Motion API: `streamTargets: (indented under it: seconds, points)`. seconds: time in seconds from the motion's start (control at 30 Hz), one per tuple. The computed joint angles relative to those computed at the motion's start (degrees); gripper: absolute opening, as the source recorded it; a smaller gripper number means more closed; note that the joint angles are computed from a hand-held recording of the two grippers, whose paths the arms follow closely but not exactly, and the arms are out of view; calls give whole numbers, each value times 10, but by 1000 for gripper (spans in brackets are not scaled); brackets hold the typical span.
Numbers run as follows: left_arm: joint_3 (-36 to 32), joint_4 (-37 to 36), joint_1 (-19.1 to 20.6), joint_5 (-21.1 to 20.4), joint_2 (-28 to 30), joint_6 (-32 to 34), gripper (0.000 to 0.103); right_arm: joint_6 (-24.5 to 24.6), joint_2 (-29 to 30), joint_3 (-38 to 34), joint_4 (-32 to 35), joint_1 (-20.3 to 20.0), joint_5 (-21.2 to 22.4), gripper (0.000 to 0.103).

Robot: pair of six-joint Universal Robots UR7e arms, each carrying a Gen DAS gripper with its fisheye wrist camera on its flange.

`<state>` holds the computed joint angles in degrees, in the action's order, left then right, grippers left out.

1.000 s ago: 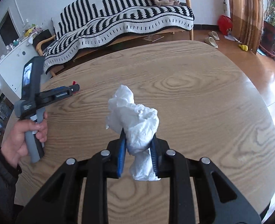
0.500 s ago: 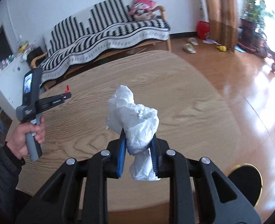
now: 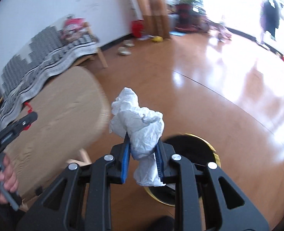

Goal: Collect trash
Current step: 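Carry the tissue and ribbon over the black bin and open both tools to drop them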

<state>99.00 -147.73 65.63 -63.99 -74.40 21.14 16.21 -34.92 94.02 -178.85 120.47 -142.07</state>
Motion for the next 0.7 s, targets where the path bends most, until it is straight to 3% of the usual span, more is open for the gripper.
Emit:
streamTargets:
  seconds: [0.23,0.7]
  points:
    - [51,23,-35,-49,42,-20,25,105,-69,91,36,-43,-1,24]
    - [55,39,-29,-73,120,-14,26,126,-67,74,81,-67,15,24]
